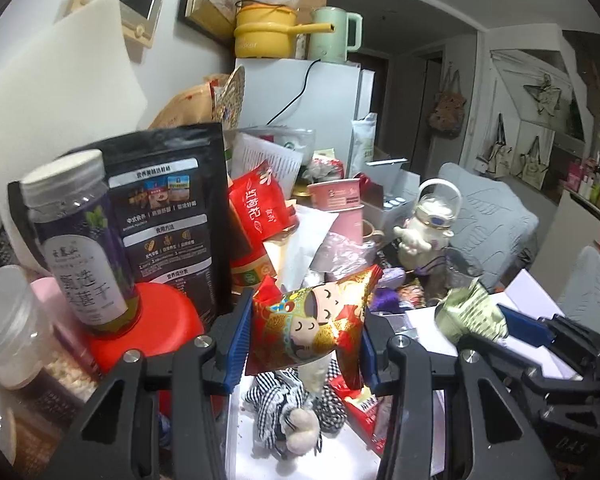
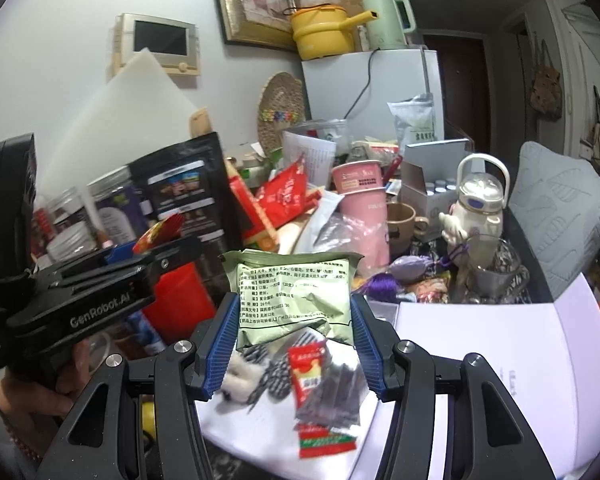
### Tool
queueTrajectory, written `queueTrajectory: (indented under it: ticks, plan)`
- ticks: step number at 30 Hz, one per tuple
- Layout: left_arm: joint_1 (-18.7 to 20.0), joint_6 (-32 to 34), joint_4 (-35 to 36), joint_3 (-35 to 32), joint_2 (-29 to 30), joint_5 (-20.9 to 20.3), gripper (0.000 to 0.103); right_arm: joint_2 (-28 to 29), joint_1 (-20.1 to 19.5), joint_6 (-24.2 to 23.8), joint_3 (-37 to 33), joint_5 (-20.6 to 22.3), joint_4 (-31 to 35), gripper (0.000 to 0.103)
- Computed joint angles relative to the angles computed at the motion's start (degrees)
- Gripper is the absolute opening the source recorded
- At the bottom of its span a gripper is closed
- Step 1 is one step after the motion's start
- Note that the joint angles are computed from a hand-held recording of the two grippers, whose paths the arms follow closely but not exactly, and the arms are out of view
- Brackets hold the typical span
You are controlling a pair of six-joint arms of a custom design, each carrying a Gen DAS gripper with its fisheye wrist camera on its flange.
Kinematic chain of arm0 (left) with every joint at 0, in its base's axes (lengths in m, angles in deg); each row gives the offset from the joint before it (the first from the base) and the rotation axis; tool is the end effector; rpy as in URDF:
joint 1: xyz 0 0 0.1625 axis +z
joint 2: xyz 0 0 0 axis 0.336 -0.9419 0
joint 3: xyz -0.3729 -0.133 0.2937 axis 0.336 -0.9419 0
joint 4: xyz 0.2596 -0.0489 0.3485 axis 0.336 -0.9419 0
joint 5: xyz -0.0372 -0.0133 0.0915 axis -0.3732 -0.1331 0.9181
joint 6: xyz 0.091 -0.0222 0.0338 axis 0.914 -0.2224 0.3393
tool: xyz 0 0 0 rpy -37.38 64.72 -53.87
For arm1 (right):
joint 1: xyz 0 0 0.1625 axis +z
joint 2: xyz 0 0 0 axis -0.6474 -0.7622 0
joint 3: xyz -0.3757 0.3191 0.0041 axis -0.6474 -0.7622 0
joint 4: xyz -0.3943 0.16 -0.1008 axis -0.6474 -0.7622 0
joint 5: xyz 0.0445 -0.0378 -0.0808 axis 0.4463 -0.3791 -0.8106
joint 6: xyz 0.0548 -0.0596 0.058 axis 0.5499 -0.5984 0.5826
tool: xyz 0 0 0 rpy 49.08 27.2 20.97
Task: Organize soft objects
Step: 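Carry the red packet and green packet toward the white box with both grippers, then lower both packets into the box and open both grippers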
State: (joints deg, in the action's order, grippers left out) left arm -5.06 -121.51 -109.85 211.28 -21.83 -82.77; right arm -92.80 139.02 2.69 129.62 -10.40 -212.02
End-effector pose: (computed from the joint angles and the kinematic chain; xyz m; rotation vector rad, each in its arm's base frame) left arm -0.4412 -0.3465 0.1395 0.4587 2.1767 -1.2414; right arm 0.1804 -0.3520 0.3428 0.9480 -2.4569 1.1516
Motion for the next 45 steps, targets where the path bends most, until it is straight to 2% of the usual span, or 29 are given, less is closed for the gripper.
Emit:
queueTrajectory:
  ticks: [7,10,20,32,45]
  plan:
    - [3.9,4.1,-3.8,-0.7,3.0,-1.3,0.045,4.3,-1.3,-0.7,-2.7,0.2,-0.7,0.054]
    - [5.8,4.7,-4.0,-1.0,4.1,-3.4,0.045,5.8,-1.5,-1.7,-3.3,-0.6,0.0,0.054]
    - [8.8,6.9,-4.1,-1.8,6.5,-8.4,0.045,7.6,-3.0,-0.8,-4.0,-3.0,1.3,0.054]
    - [10.8,6.2,0.2,-3.3,7.7,-11.9,0.045,10.5,-3.5,-0.4,-4.8,-5.4,2.6,0.054]
    - [11.0,5.1,2.9,-4.0,8.1,-12.0,0.045,14.9,-4.4,0.5,-5.6,-10.7,4.2,0.054]
